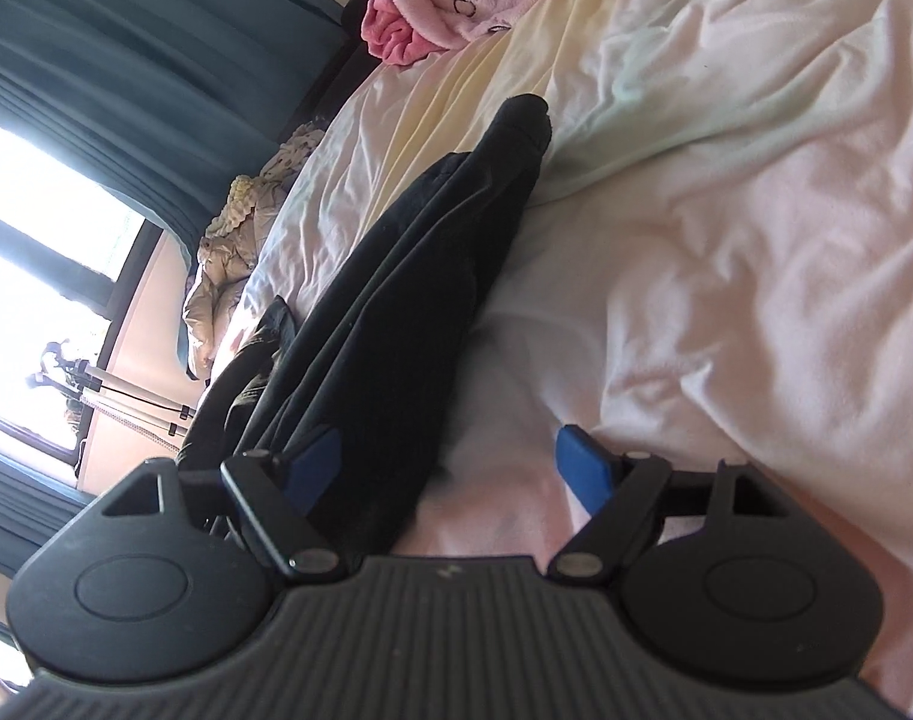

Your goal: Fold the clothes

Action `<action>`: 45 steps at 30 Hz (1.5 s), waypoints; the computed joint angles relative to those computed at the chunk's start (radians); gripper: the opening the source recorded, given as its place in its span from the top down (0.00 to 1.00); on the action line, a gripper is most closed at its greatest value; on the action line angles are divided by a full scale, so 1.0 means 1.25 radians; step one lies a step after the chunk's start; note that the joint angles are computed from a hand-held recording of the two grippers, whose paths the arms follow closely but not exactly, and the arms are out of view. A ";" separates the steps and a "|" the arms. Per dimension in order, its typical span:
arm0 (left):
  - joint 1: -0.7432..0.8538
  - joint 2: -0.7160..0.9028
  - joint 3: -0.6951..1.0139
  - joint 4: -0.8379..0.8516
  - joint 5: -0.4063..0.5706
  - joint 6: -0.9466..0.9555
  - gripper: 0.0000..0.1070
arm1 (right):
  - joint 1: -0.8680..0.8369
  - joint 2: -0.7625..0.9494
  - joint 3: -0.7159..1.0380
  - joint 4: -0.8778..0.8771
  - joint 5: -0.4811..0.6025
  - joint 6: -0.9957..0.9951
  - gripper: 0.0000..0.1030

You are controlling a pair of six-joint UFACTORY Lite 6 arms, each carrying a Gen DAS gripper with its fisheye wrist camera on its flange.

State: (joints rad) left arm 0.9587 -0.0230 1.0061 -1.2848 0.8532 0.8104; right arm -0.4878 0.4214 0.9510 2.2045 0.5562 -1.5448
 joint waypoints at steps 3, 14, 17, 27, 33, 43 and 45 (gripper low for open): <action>0.075 0.108 0.055 0.036 0.085 -0.083 0.27 | 0.007 0.014 0.012 0.021 -0.007 -0.009 0.22; -0.034 0.247 0.073 -0.012 -0.035 -0.156 0.29 | 0.014 0.045 0.034 0.057 -0.010 -0.038 0.22; -0.057 0.244 0.056 -0.044 -0.089 -0.151 0.34 | 0.021 0.056 0.044 0.074 -0.018 -0.055 0.22; -0.076 0.300 0.087 -0.139 -0.123 -0.159 0.36 | 0.058 0.095 0.084 0.158 -0.052 -0.136 0.20; -0.145 0.304 0.118 -0.059 -0.272 -0.292 0.61 | 0.058 0.105 0.085 0.178 -0.041 -0.158 0.20; -0.060 0.088 0.066 -0.242 -0.280 0.099 0.98 | 0.075 0.138 0.100 0.282 0.009 -0.274 0.20; -0.012 0.089 0.128 -0.171 -0.218 0.072 0.97 | 0.076 0.144 0.104 0.291 0.011 -0.277 0.20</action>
